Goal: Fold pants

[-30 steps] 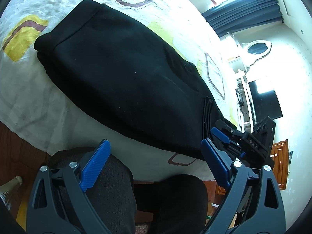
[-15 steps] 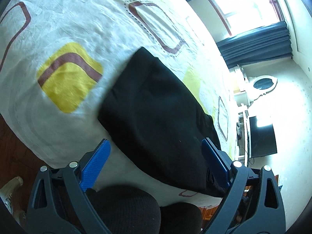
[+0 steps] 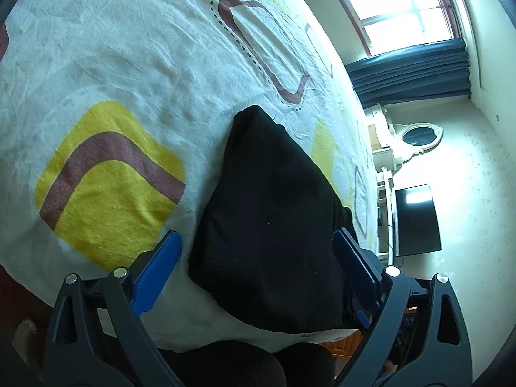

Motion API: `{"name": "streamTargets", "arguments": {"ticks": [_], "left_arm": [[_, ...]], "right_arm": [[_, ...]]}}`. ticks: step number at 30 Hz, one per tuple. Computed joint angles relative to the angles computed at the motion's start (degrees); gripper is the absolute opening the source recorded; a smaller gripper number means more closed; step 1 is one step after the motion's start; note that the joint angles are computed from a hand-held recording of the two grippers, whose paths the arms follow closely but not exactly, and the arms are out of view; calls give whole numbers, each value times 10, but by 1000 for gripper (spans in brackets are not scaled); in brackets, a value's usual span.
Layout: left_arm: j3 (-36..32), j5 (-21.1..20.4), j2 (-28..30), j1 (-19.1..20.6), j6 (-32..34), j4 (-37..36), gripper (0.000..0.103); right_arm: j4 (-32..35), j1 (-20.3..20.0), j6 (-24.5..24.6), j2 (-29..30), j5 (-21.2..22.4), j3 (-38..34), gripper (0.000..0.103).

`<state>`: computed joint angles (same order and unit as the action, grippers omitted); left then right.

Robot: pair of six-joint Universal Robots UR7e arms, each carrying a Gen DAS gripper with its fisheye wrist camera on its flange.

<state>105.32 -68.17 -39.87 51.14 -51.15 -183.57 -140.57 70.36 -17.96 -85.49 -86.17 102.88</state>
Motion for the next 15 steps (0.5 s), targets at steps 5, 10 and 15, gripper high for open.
{"name": "streamTargets", "arguments": {"ticks": [5, 10, 15], "left_arm": [[-20, 25, -7, -4, 47, 30, 94], [-85, -20, 8, 27, 84, 101, 94], [-117, -67, 27, 47, 111, 148, 94]], "right_arm": [[-2, -4, 6, 1, 7, 0, 66], [-11, 0, -1, -3, 6, 7, 67], [-9, 0, -6, -6, 3, 12, 67]]}}
